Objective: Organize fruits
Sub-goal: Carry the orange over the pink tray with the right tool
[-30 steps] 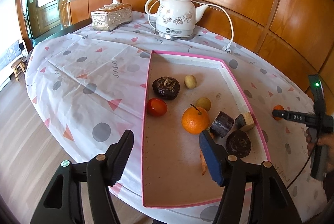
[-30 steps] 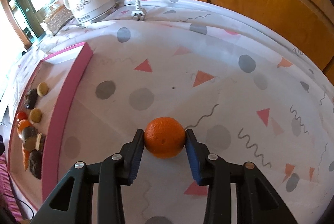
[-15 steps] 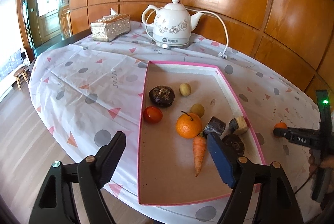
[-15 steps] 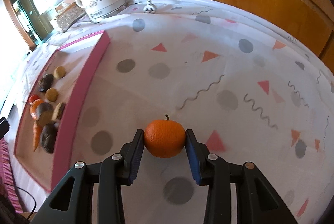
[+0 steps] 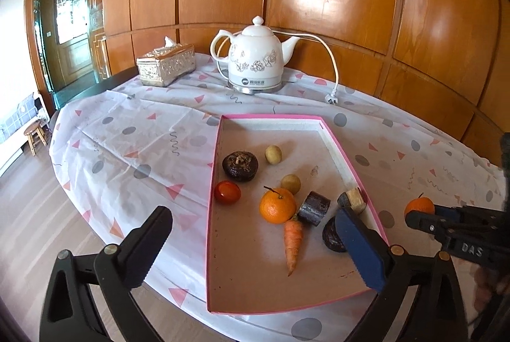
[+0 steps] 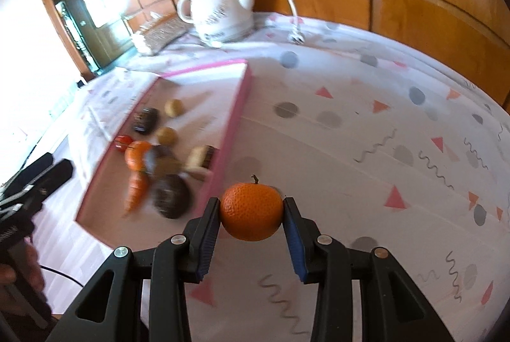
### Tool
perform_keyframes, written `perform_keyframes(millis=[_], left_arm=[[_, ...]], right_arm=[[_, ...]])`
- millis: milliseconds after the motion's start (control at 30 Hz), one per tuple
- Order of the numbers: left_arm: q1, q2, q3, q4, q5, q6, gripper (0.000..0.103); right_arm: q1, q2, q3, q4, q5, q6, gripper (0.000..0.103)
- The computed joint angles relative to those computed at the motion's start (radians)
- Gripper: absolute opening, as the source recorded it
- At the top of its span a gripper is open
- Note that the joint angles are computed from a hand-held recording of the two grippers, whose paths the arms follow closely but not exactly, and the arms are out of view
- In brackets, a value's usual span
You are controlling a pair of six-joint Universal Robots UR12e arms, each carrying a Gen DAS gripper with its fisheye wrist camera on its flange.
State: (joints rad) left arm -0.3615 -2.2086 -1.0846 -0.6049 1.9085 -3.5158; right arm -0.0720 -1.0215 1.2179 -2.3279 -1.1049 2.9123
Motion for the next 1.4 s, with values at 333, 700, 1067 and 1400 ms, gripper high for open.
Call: perform_keyframes(millis=[333,700,1067,1400], left_arm=[[-0.005,0.001,0.0,0.018,0.019,-0.004,0.103],[-0.021,-0.012,0.014,0.052,0.097,0.027,0.103],[-0.023,-0.015,0.017,0.037,0.133,0.005,0.103],[-0.014,-0.012,0.013,0.013,0.127,-0.031,0.103]], right_arm=[[0.021,-0.036,0.05,-0.083,0.038,0.007,0.039],[0.034,-0.045,0.069,-0.128,0.016,0.009,0.039],[0.038,-0.041,0.062,-0.121,0.019,-0.009,0.039],[0.045,-0.026,0.032,-0.106,0.016,-0.03,0.039]])
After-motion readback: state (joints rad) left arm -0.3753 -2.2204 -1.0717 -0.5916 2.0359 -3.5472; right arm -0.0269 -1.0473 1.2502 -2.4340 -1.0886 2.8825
